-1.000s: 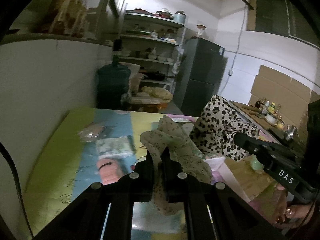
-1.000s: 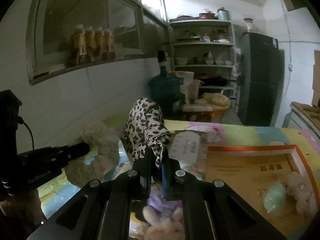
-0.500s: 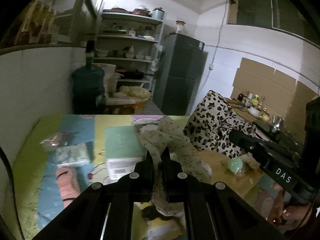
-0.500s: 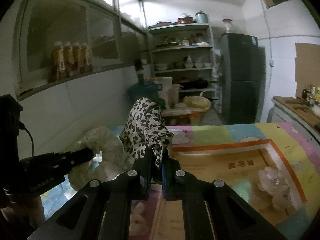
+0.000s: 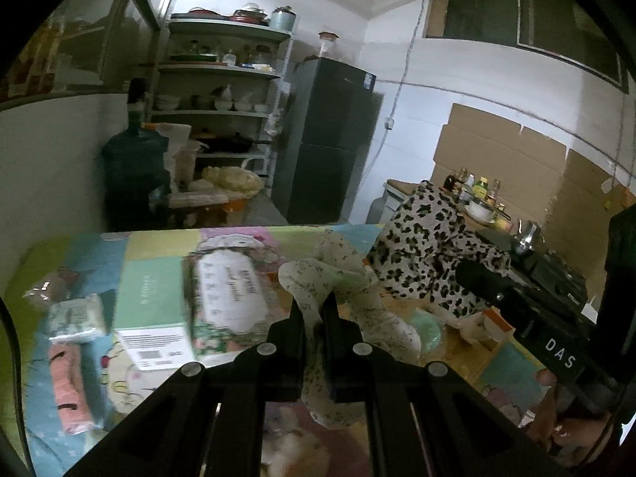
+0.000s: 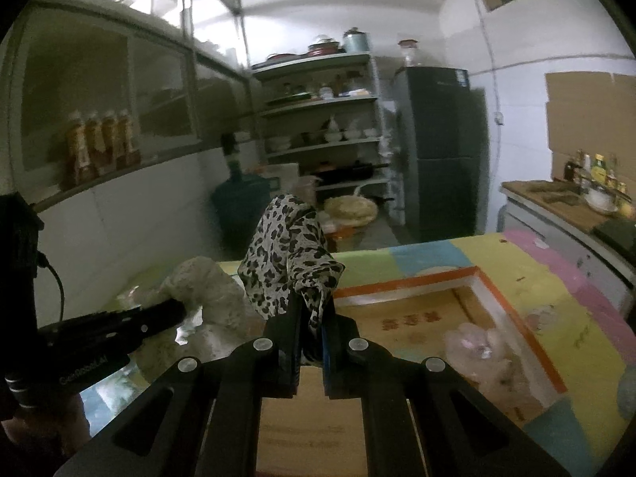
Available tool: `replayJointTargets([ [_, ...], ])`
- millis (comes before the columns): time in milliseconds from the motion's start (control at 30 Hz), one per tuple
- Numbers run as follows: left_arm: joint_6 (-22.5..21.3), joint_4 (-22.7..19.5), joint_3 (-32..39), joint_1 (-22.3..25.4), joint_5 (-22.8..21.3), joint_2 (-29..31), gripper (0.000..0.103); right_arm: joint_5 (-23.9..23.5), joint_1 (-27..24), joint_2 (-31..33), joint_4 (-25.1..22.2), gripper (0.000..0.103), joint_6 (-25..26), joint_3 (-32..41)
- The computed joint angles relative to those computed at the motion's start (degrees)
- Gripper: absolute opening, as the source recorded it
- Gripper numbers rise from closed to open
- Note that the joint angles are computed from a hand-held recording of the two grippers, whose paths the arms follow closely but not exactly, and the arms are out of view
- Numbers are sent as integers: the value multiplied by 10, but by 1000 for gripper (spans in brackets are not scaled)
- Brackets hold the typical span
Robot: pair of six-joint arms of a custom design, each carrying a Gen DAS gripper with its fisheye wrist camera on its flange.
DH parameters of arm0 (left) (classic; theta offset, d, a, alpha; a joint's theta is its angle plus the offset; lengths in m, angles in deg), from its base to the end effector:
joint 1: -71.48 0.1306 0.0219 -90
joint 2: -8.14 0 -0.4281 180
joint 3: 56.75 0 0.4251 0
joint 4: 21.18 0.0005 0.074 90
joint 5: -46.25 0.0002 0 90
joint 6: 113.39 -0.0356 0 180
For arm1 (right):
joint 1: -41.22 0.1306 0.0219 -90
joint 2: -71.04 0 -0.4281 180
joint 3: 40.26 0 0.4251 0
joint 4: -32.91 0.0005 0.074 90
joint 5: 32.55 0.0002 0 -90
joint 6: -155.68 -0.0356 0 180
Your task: Organize soft objects
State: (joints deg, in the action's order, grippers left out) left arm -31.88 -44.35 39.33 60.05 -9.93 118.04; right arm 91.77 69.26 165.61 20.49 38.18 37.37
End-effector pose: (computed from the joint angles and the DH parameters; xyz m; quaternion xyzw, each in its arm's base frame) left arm 0.6458 -0.1513 0.3691 0.2759 0.8208 -0.2712 0.4202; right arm 0.4975 0.2417 0.3826 0.1451 0.8255 -0.0006 0.5455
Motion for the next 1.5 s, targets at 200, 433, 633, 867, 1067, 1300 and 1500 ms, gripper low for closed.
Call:
replayJointTargets([
  [200,-1,-9,8,-23,-7,8,8,20,-14,-25,-2,7,-19,-32],
  [433,-5,-20,18,-47,-26,22,8,25,-36,-49,-5,7,-39,-67],
  [633,-9,-37,31,-66,-53,37,8,10,-57,-56,-5,7,-57,-87],
  [867,-17,-57,43,-80,-77,54,8,-8,-74,-52,-7,7,-73,-101],
  [1067,-22,-75,55,-84,-88,68,8,-21,-83,-44,-9,7,-83,-103],
  [1300,-28,-98,69,-88,-98,82,8,-37,-91,-35,-10,7,-85,-103],
  [1500,-33,-109,74,-92,-105,89,8,-47,-93,-27,-11,7,-85,-101],
])
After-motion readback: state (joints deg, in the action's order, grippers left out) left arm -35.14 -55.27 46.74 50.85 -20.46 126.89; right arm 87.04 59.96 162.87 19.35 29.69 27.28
